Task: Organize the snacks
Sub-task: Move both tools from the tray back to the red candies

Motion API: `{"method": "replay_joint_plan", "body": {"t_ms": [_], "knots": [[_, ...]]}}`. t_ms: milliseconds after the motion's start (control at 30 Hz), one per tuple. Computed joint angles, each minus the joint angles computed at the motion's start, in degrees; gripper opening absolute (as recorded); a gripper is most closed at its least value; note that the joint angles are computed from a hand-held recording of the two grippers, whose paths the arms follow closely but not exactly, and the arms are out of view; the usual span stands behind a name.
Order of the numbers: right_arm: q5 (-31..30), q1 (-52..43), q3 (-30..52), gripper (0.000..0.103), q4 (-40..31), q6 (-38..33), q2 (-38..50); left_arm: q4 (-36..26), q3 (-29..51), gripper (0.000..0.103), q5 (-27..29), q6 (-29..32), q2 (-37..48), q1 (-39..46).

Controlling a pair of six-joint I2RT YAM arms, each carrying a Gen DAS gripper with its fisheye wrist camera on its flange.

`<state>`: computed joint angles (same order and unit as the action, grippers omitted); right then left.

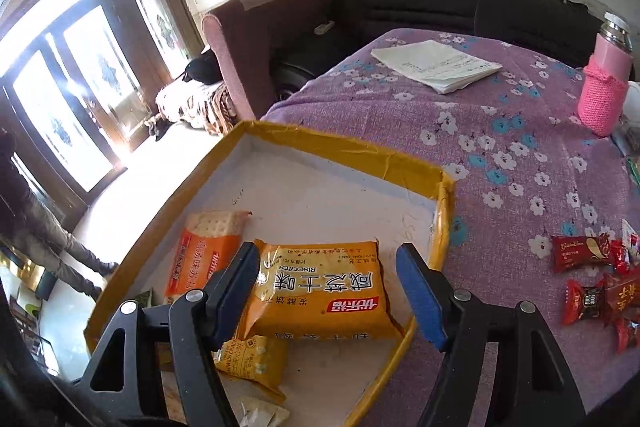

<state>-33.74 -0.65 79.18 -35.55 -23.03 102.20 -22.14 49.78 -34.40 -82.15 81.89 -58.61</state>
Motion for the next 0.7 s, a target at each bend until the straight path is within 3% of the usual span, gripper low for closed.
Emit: {"method": "replay_joint_plan", "body": {"t_ms": [167,233,333,433,600,700], "knots": [[-4.48,-8.51,5.61,0.072,-4.64,-2.42,0.79,-4.69,3.15,0.065,-4.31,-2.86,0.2,-3.79],[-5.5,-12.25,9.68,0.073,-7.46,-3.59,3.19,-4.42,4.41,0.066,-5.25,-2.5,0.76,-5.24],[-5.49,-17.92,17.82,0.073,-11.11,-4.16,9.04,-3.0,6.53,0.069,-5.36,-0.39,2.17,-6.68],[-6.42,-22.68,31.05,0.074,-18.8,-4.68,18.53,-2.2,9.78,0.07,-5.02,2.6,5.13,-7.17],[-1.73,-22.93,41.85,0.07,-21.35,-6.48,27.65,0.77,13.72,0.07,-0.92,7.64,10.09,-5.86],[3.13,-19.54,43.54,0.059,-19.07,-5.69,30.48,1.0,15.73,0.07,0.84,9.02,12.31,-5.09]]}}
